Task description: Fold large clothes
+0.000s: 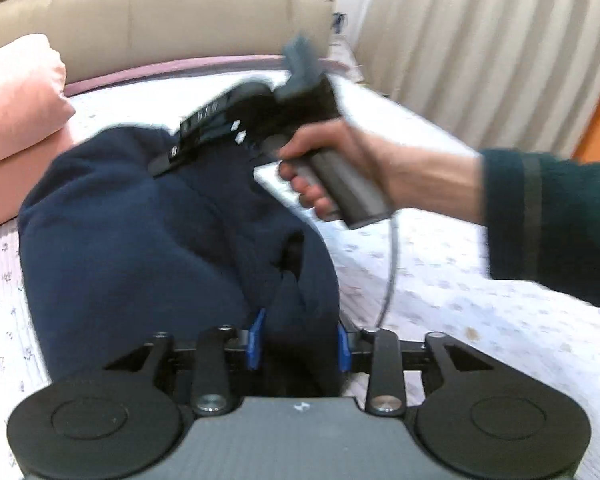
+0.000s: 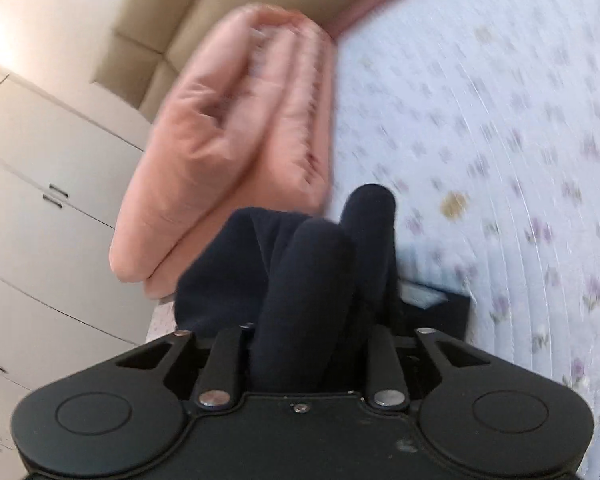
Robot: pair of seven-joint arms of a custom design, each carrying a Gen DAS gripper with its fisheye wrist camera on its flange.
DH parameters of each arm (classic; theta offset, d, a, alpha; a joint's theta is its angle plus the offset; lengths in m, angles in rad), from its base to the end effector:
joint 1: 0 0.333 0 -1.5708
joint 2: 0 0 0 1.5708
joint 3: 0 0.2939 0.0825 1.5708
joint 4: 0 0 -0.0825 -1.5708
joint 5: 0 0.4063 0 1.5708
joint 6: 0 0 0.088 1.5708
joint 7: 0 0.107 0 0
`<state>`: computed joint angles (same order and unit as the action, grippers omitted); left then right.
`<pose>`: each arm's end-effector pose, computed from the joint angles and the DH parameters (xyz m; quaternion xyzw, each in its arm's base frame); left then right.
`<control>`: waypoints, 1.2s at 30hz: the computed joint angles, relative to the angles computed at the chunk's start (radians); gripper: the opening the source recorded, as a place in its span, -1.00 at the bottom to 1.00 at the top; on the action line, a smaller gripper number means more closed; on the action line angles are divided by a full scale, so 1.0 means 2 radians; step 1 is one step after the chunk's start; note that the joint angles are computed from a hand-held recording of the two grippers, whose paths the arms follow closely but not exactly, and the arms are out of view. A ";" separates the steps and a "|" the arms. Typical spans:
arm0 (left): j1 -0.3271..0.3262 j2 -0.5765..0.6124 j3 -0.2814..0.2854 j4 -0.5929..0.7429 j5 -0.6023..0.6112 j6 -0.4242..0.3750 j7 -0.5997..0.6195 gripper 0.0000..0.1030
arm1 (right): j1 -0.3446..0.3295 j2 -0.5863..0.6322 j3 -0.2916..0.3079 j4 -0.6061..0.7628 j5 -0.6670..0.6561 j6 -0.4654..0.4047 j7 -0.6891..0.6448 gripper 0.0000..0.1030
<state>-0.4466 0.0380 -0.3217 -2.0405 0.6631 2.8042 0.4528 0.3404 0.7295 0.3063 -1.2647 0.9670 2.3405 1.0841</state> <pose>0.4270 -0.4510 0.4692 -0.5837 0.7094 -0.3659 0.1491 0.6546 0.4300 0.3613 -0.7309 0.4723 0.2568 0.4205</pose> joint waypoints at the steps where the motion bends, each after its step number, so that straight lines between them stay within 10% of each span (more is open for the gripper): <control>1: 0.003 -0.016 0.002 -0.016 -0.011 0.015 0.006 -0.09 | -0.008 0.005 0.002 0.005 0.005 -0.020 0.009 -0.08; 4: 0.012 -0.084 0.000 -0.060 -0.003 -0.005 -0.034 0.59 | -0.029 -0.011 0.006 -0.017 0.021 -0.062 0.015 0.54; 9: 0.016 -0.121 0.029 -0.112 -0.073 -0.026 0.021 0.61 | -0.032 -0.073 -0.016 -0.086 0.003 -0.127 0.015 0.72; 10: 0.015 -0.121 0.040 -0.126 -0.103 -0.012 0.044 0.59 | -0.031 -0.080 -0.017 -0.098 0.008 -0.129 0.013 0.60; 11: 0.013 -0.109 0.050 -0.127 -0.134 0.005 0.068 0.58 | -0.027 -0.094 -0.018 -0.121 0.020 -0.105 0.003 -0.22; 12: 0.009 -0.105 0.058 -0.137 -0.169 0.022 0.094 0.61 | -0.025 -0.124 -0.017 -0.159 0.042 -0.066 -0.014 -0.63; 16: 0.006 -0.109 0.067 -0.162 -0.238 0.027 0.163 0.69 | -0.052 -0.214 0.000 -0.253 0.180 -0.026 -0.192 -0.70; 19: -0.015 -0.098 0.084 -0.156 -0.331 0.027 0.237 0.69 | -0.010 -0.194 -0.042 -0.239 0.084 -0.001 -0.099 -0.66; 24: -0.030 -0.106 0.086 -0.184 -0.424 0.044 0.287 0.69 | -0.032 -0.182 -0.050 -0.237 0.077 -0.077 -0.013 0.51; 28: -0.053 -0.112 0.103 -0.189 -0.516 0.036 0.352 0.69 | -0.038 -0.237 -0.060 -0.291 0.057 -0.139 -0.040 0.72; 29: -0.052 -0.109 0.102 -0.189 -0.527 0.038 0.361 0.69 | -0.032 -0.250 -0.065 -0.305 0.044 -0.136 -0.036 0.50; 30: -0.052 -0.107 0.102 -0.188 -0.539 0.037 0.371 0.69 | -0.028 -0.266 -0.067 -0.326 0.050 -0.120 -0.044 -0.40; 34: -0.038 -0.106 0.089 -0.186 -0.540 0.032 0.385 0.69 | -0.029 -0.329 -0.068 -0.390 0.203 -0.065 -0.172 -0.56; 36: -0.039 -0.107 0.088 -0.185 -0.550 0.031 0.396 0.69 | -0.011 -0.351 -0.078 -0.405 0.150 -0.025 -0.169 -0.58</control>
<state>-0.5246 -0.1753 -0.1460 -2.4104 -0.4367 2.8664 1.2440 0.3185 0.0272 0.1501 -2.0743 1.2668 2.2902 0.7456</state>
